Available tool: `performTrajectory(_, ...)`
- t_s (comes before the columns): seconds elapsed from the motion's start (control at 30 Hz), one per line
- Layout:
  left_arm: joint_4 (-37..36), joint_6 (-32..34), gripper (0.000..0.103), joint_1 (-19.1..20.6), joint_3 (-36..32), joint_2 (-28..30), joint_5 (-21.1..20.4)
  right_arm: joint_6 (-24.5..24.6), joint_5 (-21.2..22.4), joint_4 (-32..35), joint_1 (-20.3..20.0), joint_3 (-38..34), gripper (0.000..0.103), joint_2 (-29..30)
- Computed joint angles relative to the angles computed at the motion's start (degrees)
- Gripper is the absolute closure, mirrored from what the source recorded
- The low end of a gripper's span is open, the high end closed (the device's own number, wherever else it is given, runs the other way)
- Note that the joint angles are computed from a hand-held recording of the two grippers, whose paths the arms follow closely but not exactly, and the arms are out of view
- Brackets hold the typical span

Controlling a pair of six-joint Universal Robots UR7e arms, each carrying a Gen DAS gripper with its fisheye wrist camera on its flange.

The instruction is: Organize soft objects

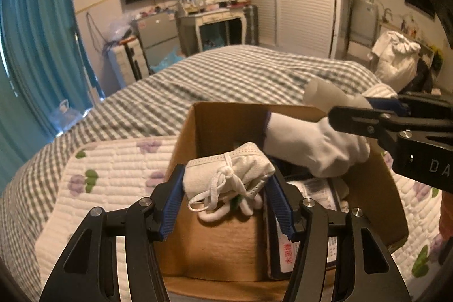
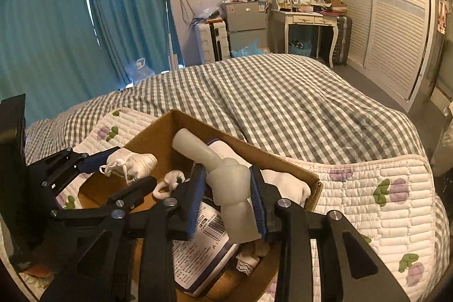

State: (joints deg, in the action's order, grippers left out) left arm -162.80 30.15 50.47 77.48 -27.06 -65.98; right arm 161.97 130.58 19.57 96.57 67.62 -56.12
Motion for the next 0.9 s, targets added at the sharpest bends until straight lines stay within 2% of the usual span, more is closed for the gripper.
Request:
performTrajectory(0.03,0.6,-0.1,0.044,-0.1,0.0,0.0,-0.1,-0.3,0.7,-0.7,0.2,0.2,0.057,-0.1)
performTrajectory(0.07,1.2,-0.2,0.038,-0.2,-0.2,0.1,0.4,-0.6,1.4,-1.8,0.5,0.7,0.037,-0.5)
performTrajectory(0.1,1.2,-0.2,0.034,-0.5,-0.1,0.2,1.6,-0.7,1.7,-2.7,0.8,1.1,0.030,-0.9)
performTrajectory(0.17,-2.3,0.6,0.032,-1.5,1.5,0.1,4.0,-0.8,2.1,-4.5,1.6,2.4,0.029,-2.1)
performTrajectory(0.23,-2.6,-0.3,0.031,-2.3,2.6,-0.8,5.2,-1.3,3.7,-5.5,2.9,3.2,0.029,-3.1)
performTrajectory(0.37,-3.5,-2.4,0.031,-3.7,5.8,-4.6,4.9,-2.6,7.2,-8.5,6.7,5.9,0.029,-5.9)
performTrajectory(0.5,-8.7,-2.0,0.031,-6.2,10.5,-10.0,4.4,-5.5,11.8,-12.4,12.2,8.5,0.029,-9.3)
performTrajectory(0.63,-15.0,-1.7,0.031,-8.8,16.1,-16.6,2.4,-12.5,17.6,-20.0,19.3,12.2,0.027,-13.1)
performTrajectory(0.73,-20.3,-1.8,0.019,-10.6,21.1,-22.4,0.5,-20.4,22.0,-29.3,24.2,16.0,0.015,-16.1)
performTrajectory(0.9,-26.1,-2.2,0.019,-12.5,27.3,-29.1,-1.4,-31.0,25.5,-45.2,30.6,24.1,0.001,-20.8)
